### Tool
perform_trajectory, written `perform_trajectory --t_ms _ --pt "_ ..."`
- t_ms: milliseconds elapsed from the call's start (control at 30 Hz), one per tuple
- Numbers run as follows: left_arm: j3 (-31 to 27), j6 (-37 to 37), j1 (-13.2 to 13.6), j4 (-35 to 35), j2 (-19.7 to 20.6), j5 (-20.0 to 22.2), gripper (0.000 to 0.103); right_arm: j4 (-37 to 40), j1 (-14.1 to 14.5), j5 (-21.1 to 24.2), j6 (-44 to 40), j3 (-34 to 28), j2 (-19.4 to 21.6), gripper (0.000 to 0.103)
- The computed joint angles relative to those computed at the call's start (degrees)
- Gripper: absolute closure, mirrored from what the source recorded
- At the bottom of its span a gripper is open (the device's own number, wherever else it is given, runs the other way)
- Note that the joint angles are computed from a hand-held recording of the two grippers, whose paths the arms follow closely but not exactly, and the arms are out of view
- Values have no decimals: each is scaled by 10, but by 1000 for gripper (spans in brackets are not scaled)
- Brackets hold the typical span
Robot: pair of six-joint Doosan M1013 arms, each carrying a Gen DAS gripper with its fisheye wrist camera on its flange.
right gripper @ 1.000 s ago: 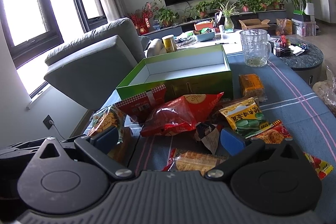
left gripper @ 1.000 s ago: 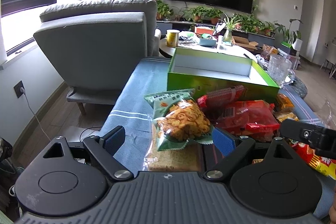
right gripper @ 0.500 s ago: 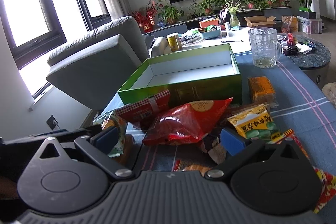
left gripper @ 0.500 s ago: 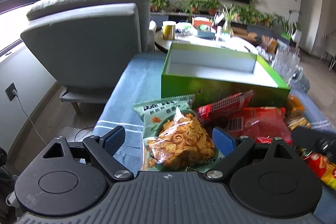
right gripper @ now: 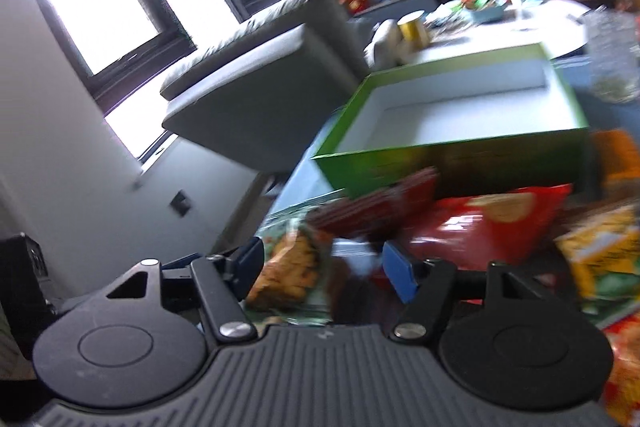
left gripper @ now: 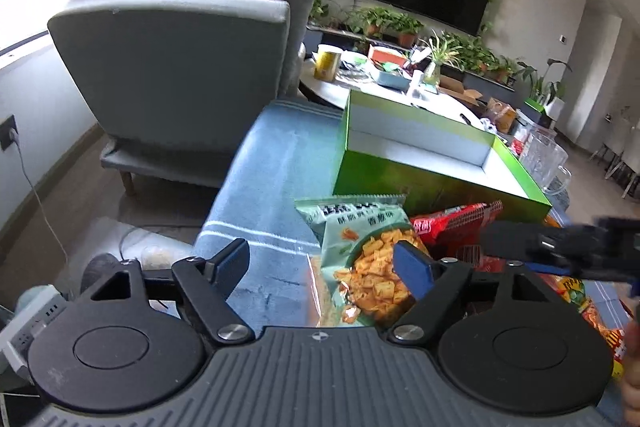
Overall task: Organize snacks
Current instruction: 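Grasp the green-and-white snack bag with the right gripper and lift it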
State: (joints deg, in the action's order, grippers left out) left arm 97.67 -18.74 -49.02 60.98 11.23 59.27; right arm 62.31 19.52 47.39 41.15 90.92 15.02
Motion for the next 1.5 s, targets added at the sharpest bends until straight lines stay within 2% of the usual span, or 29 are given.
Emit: perform_trajectory --t_ms 167,300,367,433,467,567,800,967,1067,1133,1233,1400,1500 --pt "26 24 13 -8 -14 -95 29 -44 14 31 61 -35 25 23" --pt "36 23 23 -4 -15 -143 28 -72 17 58 111 -57 41 23" --pt "43 3 31 1 -16 -172 33 -86 20 62 128 -63 45 23" --pt "48 -4 35 7 -19 -201 50 -94 22 72 135 -68 49 23" --pt "48 2 35 10 -18 -207 52 -100 24 79 138 -71 52 23" --pt "41 28 26 11 -12 -185 53 -119 28 75 138 -73 53 23" --pt "41 34 24 -4 -15 -175 54 -105 23 83 115 -70 49 25" --pt "41 32 22 -7 -15 -162 54 -123 27 56 146 -68 52 21" --pt "37 42 18 -7 -14 -156 54 -105 21 101 154 -81 65 22" --pt "34 45 14 -5 -13 -147 54 -98 21 118 131 -84 67 38" --pt "37 29 11 25 -19 -148 54 -94 23 108 106 -77 56 45" --pt "12 71 20 64 -21 -149 54 -39 14 76 36 -63 31 46" --pt "-13 116 41 68 -9 -173 54 -6 4 67 15 -75 34 46"
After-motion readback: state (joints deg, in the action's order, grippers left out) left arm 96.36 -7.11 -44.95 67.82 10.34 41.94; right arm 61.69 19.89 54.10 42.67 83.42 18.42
